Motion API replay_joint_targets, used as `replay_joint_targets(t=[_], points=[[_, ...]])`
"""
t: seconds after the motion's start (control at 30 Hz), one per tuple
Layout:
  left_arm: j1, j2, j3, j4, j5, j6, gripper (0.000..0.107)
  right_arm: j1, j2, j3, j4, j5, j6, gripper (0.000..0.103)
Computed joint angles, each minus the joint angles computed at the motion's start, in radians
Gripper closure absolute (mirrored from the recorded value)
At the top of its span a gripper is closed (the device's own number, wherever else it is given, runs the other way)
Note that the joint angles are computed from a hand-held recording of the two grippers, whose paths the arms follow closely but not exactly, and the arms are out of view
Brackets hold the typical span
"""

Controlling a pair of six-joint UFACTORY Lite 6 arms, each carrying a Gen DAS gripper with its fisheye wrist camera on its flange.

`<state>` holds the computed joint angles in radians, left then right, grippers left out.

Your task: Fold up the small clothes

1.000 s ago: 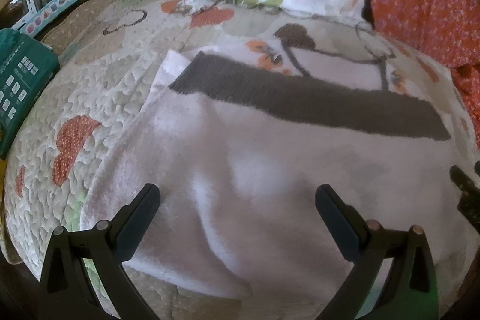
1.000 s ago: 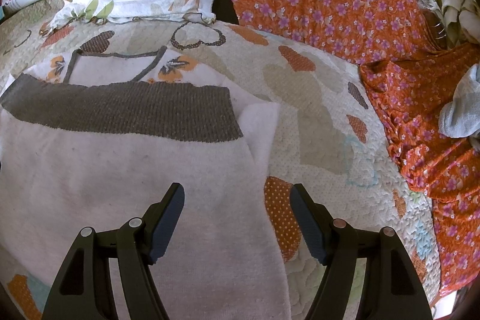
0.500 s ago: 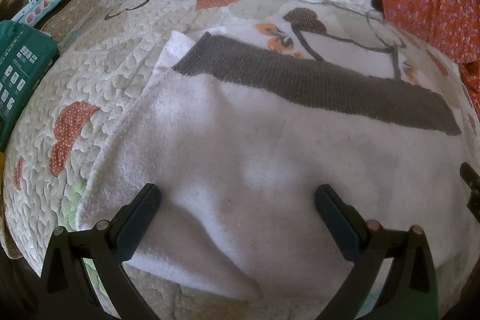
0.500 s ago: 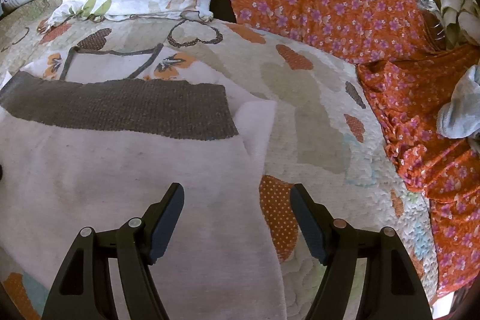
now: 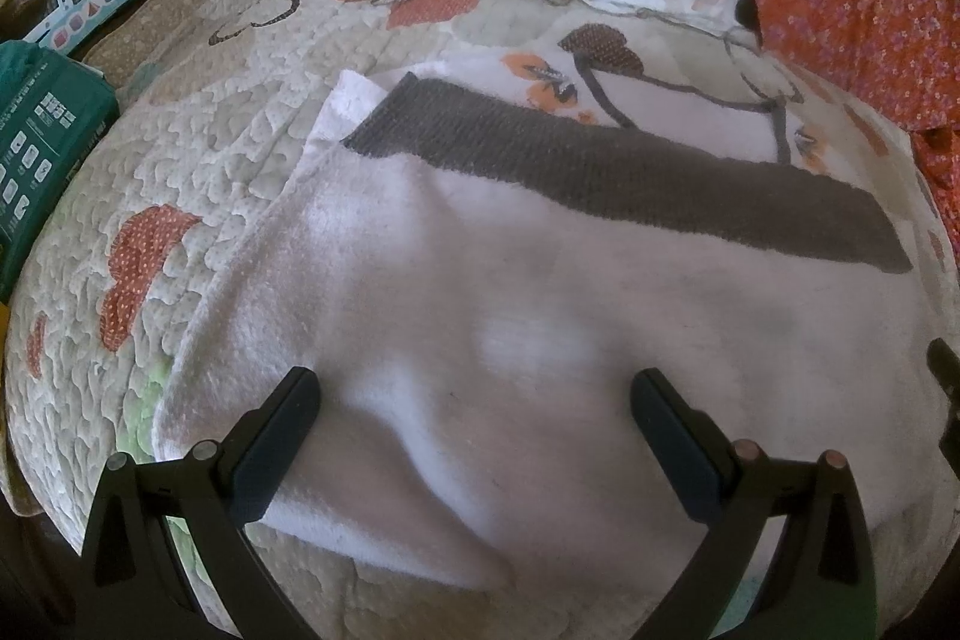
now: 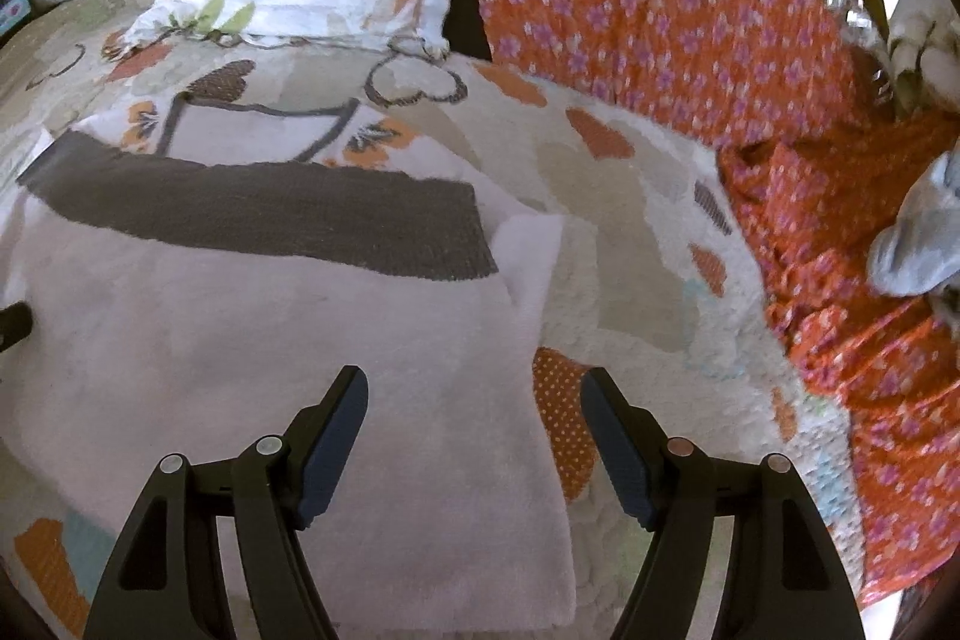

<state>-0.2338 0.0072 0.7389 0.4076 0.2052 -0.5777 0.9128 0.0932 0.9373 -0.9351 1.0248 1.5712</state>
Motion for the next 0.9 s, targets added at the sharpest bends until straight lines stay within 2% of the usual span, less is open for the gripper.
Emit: replay_joint_targets(t=[0.17, 0.5, 0.67, 0.9], points=[[-0.022, 0.004, -0.001, 0.179, 0.006, -0.182, 0.004, 0.061, 0.031, 0.049, -0.027, 0.108, -0.029, 0.025], [-0.031, 0.032, 0.012, 0.254, 0.010, -0.262, 0.004, 0.102, -0.005, 0.046, -0.042, 0.196, -0.055, 0.023], [-0.032, 0.036, 0.012, 0.265, 0.007, -0.273, 0.004, 0.098, -0.043, 0.026, -0.035, 0.156, -0.058, 0.022], [-0.028, 0.041, 0.010, 0.257, -0.002, -0.265, 0.004, 0.045, -0.135, -0.021, 0.065, -0.052, -0.073, 0.021]])
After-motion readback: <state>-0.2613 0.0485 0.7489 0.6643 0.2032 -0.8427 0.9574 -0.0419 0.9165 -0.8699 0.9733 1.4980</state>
